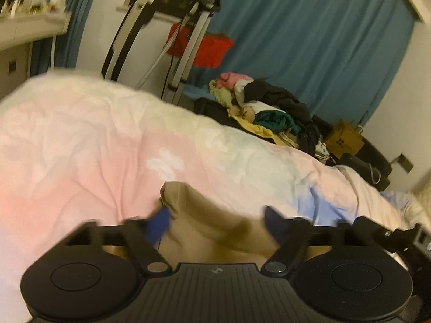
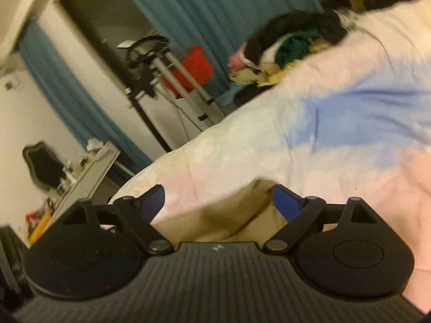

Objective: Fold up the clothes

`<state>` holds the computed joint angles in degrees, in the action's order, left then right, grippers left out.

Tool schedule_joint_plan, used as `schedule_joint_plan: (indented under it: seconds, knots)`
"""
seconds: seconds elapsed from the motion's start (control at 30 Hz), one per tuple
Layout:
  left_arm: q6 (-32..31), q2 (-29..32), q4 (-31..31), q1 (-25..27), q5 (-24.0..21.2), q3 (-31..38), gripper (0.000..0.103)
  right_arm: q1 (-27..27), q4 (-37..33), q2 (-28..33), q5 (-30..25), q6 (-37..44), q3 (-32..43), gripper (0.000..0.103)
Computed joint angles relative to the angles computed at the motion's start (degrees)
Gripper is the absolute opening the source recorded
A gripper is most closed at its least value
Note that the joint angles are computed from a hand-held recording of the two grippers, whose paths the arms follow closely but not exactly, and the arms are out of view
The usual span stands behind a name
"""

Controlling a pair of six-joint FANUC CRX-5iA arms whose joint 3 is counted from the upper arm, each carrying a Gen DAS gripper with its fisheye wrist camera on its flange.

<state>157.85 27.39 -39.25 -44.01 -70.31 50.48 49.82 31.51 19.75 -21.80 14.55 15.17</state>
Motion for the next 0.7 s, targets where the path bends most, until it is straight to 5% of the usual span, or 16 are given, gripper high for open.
schedule_joint_plan:
  seconds: [0.13, 0.3, 0.5, 0.7]
  knots:
    - [-5.19, 1.01, 0.57, -1.27, -2.72, 2.12, 0.091, 0.84, 8.57, -2.93, 2.21, -4.83, -5.40, 0.085]
    - [-8.88, 2.44, 0.78, -1.46, -5.36, 3.34, 0.091, 2.39, 1.24, -1.05, -3.79, 8.28, -0.69, 0.048]
    - [-9.91, 4.66, 6.36, 2.31, -6.56, 3.49, 0.087, 2.29, -6.57, 8.15, -15.24, 23.34, 12.38, 0.046]
    - [-9.98, 4.02, 6.99, 2.53, -5.90, 2.04, 0.087, 2.33, -6.97, 8.80, -15.92, 23.32, 13.23, 0.042]
